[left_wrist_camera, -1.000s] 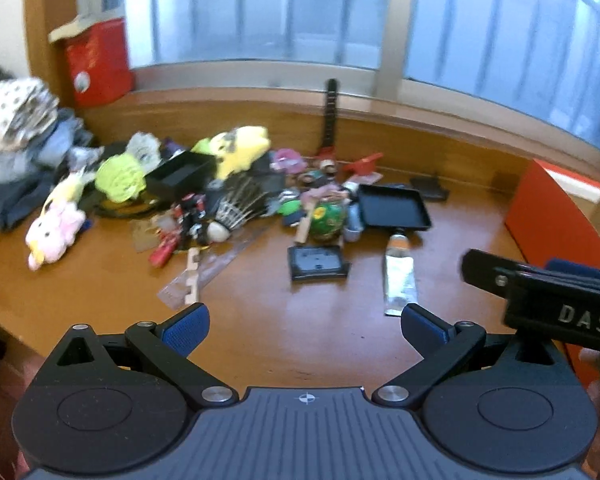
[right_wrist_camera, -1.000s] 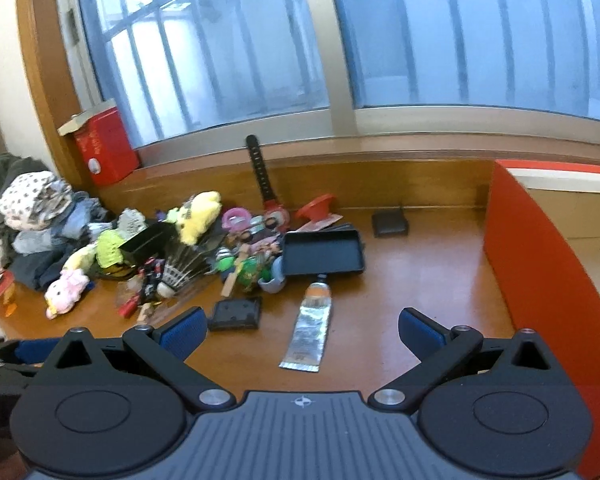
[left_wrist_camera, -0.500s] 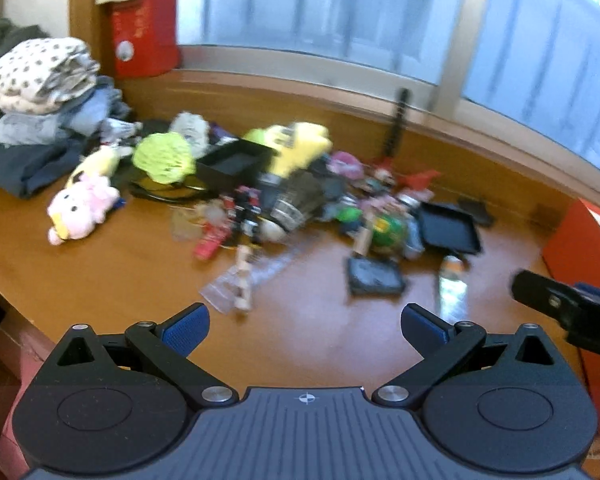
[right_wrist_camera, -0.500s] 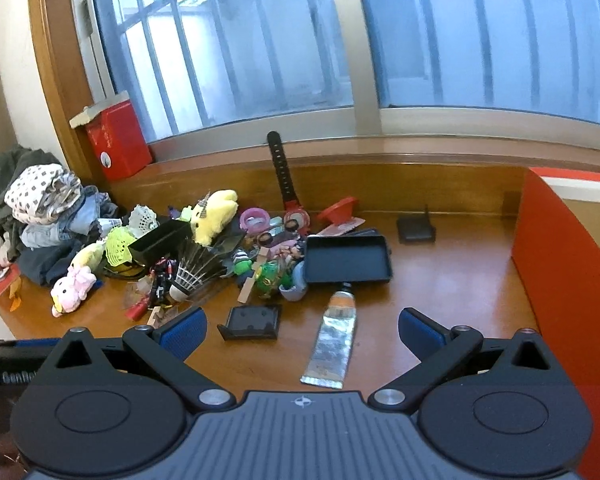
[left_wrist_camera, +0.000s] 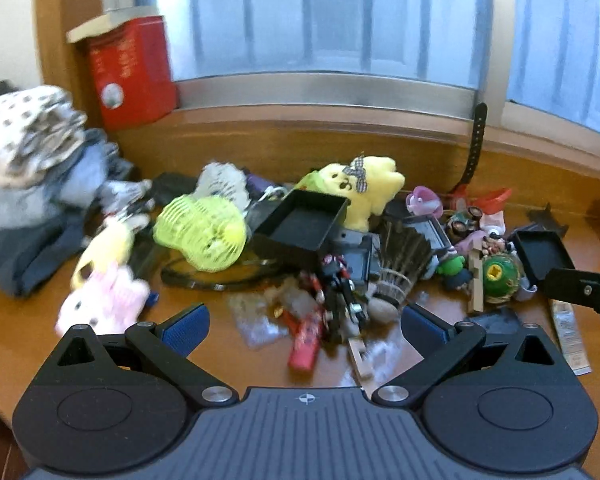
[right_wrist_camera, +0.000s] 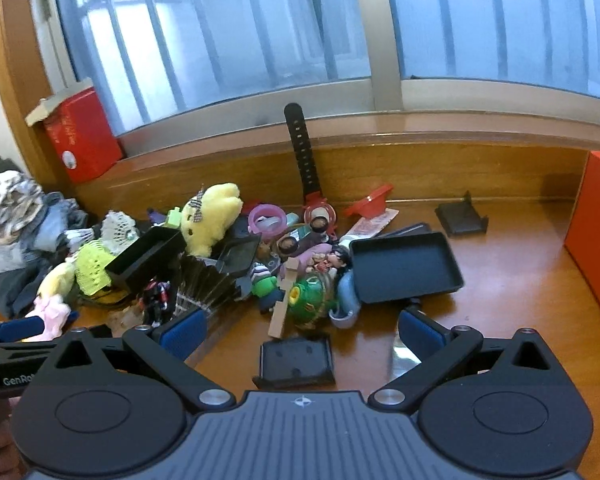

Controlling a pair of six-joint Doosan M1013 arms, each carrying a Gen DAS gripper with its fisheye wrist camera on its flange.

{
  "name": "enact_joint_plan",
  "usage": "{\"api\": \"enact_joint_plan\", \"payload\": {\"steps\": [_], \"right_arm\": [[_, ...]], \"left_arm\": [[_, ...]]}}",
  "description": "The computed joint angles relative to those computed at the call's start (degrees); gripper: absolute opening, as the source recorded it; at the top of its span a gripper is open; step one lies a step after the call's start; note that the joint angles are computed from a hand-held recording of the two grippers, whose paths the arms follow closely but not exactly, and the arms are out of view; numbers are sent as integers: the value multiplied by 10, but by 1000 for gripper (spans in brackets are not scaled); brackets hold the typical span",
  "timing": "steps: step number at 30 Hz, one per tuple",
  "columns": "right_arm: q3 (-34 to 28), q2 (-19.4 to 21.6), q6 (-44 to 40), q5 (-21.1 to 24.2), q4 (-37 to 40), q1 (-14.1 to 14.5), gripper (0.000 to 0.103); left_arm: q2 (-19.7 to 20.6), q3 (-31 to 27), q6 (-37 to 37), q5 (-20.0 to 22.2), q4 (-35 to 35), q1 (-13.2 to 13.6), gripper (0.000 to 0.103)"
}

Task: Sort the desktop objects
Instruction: 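Move the left tool toward the cluttered toys on the desk, then grasp the small black rectangular tray with the left gripper while the right gripper grasps the dark plate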

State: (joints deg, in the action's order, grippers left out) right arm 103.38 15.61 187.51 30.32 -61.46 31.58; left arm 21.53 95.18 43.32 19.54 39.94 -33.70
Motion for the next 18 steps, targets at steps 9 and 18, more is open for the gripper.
{"api": "enact_joint_plan", "payload": {"steps": [9,18], "right_arm": [[-41,27,-63,30,54,-5,103],[-60,39,-158,-19,106,-26,101]], "left_arm": [[38,-35,288,-58,-257,26,103],[67,-70,243,-63,-177,28,103]]}}
